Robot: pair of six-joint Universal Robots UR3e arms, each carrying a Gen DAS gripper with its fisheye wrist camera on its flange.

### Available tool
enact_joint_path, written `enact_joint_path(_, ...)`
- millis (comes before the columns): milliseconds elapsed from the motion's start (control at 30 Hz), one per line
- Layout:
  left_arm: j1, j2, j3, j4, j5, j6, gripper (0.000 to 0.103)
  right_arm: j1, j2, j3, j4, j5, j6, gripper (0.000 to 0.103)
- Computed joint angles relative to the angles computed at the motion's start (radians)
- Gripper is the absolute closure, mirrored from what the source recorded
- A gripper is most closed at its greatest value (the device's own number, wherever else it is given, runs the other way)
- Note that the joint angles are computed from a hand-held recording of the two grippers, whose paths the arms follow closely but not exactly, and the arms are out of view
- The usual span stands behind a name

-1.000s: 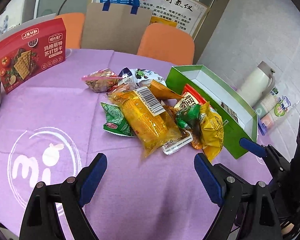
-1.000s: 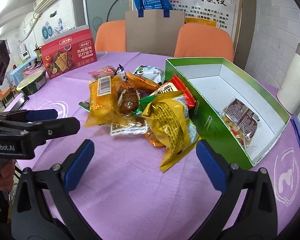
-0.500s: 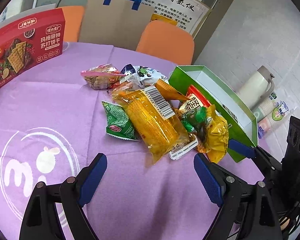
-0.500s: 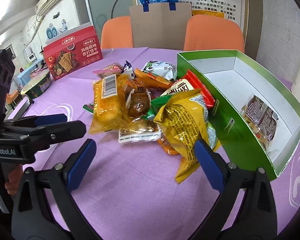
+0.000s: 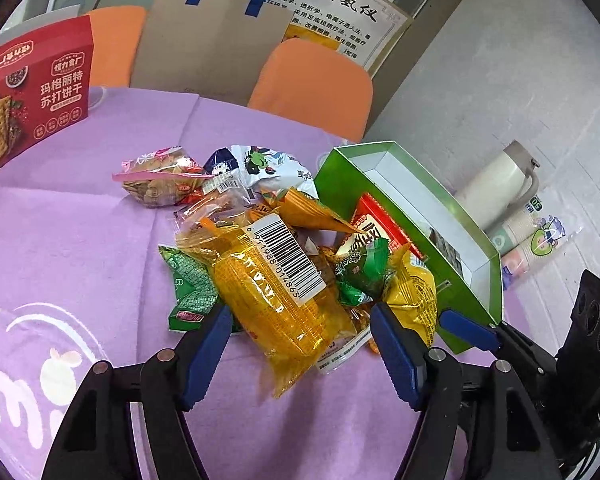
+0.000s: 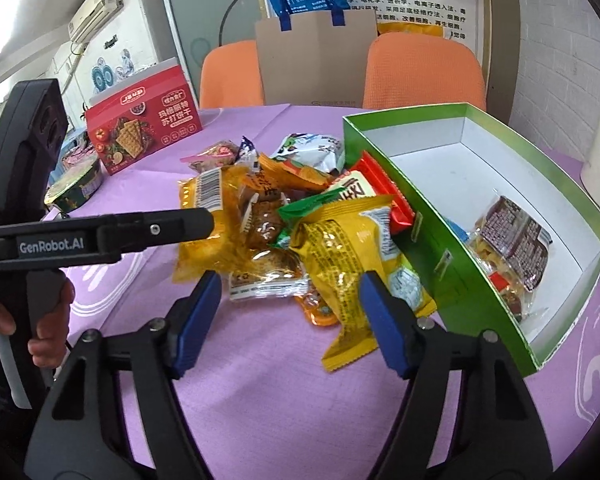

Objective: Organize snacks
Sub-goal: 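Move both tools back to the snack pile, then grasp a yellow barcode bag with left tool while right grasps another yellow bag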

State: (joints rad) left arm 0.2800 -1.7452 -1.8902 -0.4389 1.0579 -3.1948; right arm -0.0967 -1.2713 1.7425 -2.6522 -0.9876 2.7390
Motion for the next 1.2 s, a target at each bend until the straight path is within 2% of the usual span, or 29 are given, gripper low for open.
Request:
enact_joint_path(33, -0.008, -0.016, 0.008, 0.004, 0.012, -0.006, 0.032, -0.008, 0.005, -0.004, 0.003, -0.003, 0.007, 0.031)
enact_joint_path(67, -0.010, -0.025, 0.010, 0.005, 0.015, -0.005, 0.045, -0.014, 0.011, -0.008, 0.002, -0.005, 0.012, 0.032)
enact_joint_path(167, 0.017, -0.022, -0.019, -0.004, -0.030, 0.019, 0.059, -0.012, 0.029, -0.021, -0.031, -0.035, 0.024, 0.032)
enact_joint_path(267, 0.043, 0.033, -0.074, -0.021, -0.052, 0.060, 0.068, 0.008, 0.065, -0.059, -0.041, -0.071, 0.023, 0.032)
enact_joint_path(400, 0.074, 0.124, -0.156, -0.042, -0.060, 0.088, 0.068, 0.019, 0.100, -0.091, -0.035, -0.087, 0.021, 0.032)
enact_joint_path(433, 0.080, 0.130, -0.164, -0.039, -0.063, 0.080, 0.065, 0.020, 0.104, -0.090, -0.036, -0.088, 0.018, 0.032)
enact_joint_path(567, 0.042, 0.084, -0.121, 0.018, 0.008, 0.014, 0.041, 0.038, 0.126, -0.098, -0.052, -0.117, 0.018, 0.032)
enact_joint_path(733, -0.012, -0.005, 0.000, -0.012, 0.010, 0.029, 0.042, 0.050, 0.141, -0.110, -0.061, -0.152, 0.023, 0.032)
enact_joint_path(833, -0.044, -0.036, 0.048, -0.030, 0.050, 0.055, 0.046, 0.057, 0.141, -0.112, -0.064, -0.165, 0.024, 0.032)
enact_joint_path(933, -0.057, -0.066, 0.073, -0.044, 0.080, 0.043, 0.046, 0.078, 0.155, -0.120, -0.082, -0.210, 0.021, 0.032)
enact_joint_path(1000, -0.050, -0.080, 0.073, -0.046, 0.076, 0.037, 0.050, 0.090, 0.165, -0.124, -0.096, -0.241, 0.027, 0.043)
enact_joint_path(1033, -0.044, -0.083, 0.070, -0.050, 0.063, 0.036, 0.060, 0.088, 0.166, -0.123, -0.101, -0.240, 0.024, 0.045)
enact_joint_path(1100, -0.043, -0.077, 0.064, -0.052, 0.059, 0.034, 0.061, 0.071, 0.158, -0.116, -0.089, -0.201, 0.014, 0.054)
enact_joint_path(1200, -0.064, -0.046, 0.055, -0.047, 0.095, 0.036, 0.063, 0.056, 0.134, -0.090, -0.101, -0.174, 0.013, 0.062)
